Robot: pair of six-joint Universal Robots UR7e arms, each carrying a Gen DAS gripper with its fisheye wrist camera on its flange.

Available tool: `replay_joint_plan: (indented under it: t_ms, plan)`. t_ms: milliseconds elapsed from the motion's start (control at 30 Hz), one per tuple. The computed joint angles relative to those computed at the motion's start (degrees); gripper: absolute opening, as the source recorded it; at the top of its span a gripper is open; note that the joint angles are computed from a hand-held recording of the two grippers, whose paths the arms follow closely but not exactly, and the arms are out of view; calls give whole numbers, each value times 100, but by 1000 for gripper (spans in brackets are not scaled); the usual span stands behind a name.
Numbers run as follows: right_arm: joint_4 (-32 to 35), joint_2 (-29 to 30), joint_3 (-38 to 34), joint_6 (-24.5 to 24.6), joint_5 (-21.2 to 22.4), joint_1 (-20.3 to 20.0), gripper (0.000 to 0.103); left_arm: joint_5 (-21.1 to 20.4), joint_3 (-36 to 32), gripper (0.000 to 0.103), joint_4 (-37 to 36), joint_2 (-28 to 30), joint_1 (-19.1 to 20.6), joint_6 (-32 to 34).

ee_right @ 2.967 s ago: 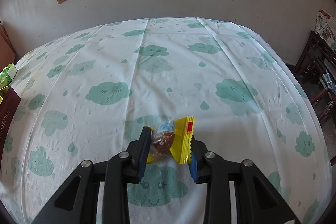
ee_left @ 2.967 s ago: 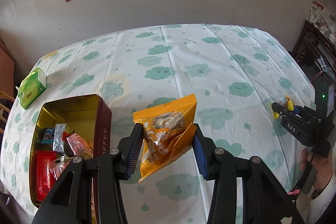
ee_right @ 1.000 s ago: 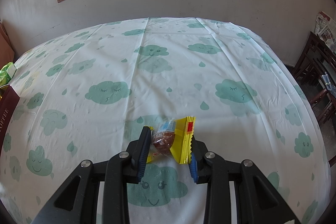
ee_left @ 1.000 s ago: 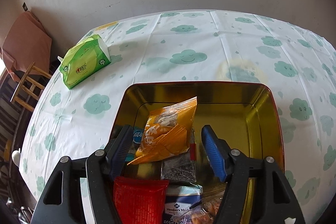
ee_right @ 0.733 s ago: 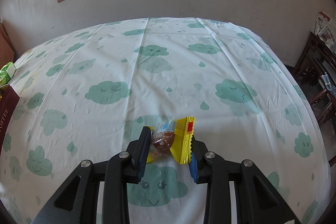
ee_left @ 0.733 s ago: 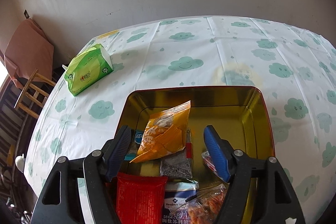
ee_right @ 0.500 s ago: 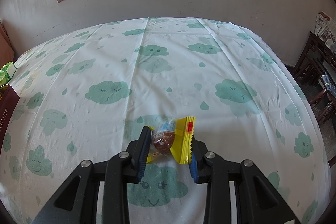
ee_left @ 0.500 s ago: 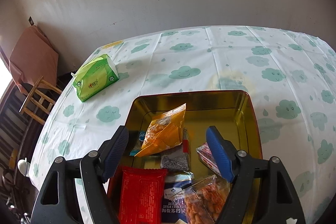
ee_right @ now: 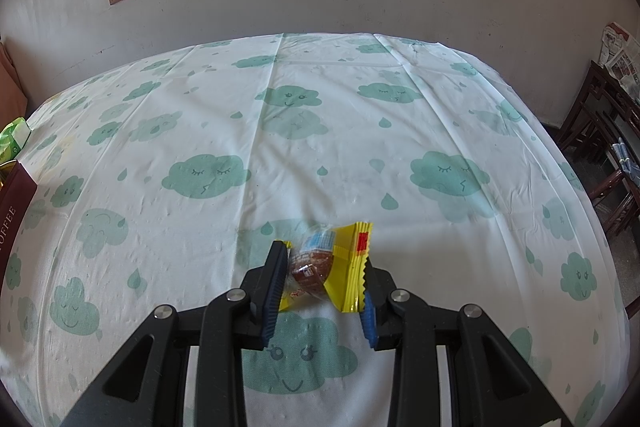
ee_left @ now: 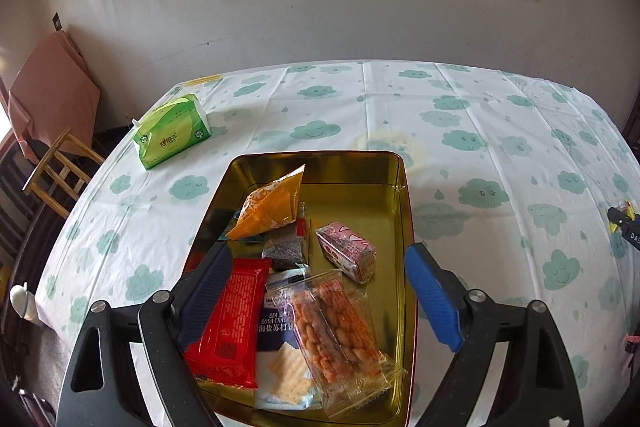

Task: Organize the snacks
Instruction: 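Carry the yellow candy into the gold tin and open the right tool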

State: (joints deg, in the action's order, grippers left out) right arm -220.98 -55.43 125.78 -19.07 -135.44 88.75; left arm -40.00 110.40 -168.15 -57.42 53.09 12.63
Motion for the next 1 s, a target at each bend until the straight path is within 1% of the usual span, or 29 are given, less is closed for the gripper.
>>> replay_joint_plan:
  t_ms: [167, 267, 300, 533, 767, 1000]
  plan:
    - [-1, -2, 1, -3, 0, -2, 34, 100, 289, 87, -6, -224, -117, -234]
    - [0, -4, 2, -1, 4, -2, 34, 158, 440, 88, -79, -319, -180, -195]
    - [0, -1, -1, -2, -1, 0, 34, 177, 473, 89, -94, -336, -196, -181]
    - [-2, -10, 4, -5, 7, -7, 34, 141, 665, 93, -93, -500, -260, -163]
    - [7, -32, 10, 101, -3, -18, 32, 164, 713, 93, 43, -570, -211, -320]
    - [111, 16, -52, 244, -207, 84, 32, 271, 703, 93, 100, -642, -124, -428]
